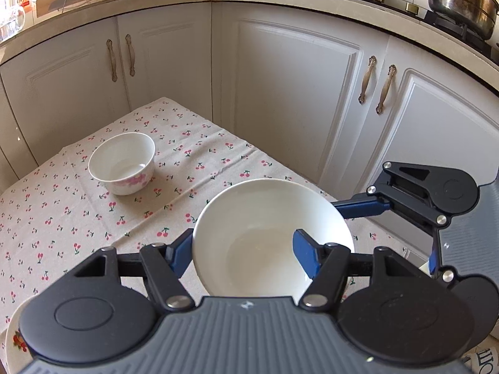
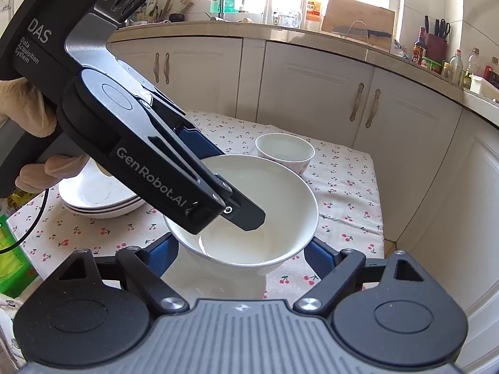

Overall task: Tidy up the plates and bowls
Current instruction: 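Lift the bowl with the left gripper and carry it toward the plates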

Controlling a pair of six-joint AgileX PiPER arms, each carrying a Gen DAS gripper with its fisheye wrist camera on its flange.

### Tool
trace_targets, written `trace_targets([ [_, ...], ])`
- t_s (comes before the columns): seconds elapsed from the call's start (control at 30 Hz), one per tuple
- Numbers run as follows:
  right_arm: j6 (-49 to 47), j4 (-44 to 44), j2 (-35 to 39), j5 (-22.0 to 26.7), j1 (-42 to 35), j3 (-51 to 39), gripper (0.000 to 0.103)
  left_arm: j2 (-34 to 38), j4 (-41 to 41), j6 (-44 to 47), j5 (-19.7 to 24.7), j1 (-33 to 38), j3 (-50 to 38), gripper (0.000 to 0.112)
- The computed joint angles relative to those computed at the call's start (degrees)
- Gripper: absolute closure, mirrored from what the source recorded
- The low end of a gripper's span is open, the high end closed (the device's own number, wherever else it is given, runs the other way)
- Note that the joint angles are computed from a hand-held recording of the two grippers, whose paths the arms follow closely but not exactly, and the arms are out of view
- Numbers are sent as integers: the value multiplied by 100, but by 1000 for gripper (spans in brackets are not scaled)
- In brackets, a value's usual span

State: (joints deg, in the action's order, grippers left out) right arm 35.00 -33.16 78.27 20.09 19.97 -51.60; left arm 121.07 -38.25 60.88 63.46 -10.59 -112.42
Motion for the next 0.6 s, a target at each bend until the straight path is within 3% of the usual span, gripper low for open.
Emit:
trace_targets([
  [0.3, 636, -320, -40, 97, 375, 263, 12, -348, -218, 473, -216, 173, 926, 46],
  [0.6, 770, -366, -22, 74, 458, 370, 12, -408, -261, 658, -352, 196, 1225, 46],
])
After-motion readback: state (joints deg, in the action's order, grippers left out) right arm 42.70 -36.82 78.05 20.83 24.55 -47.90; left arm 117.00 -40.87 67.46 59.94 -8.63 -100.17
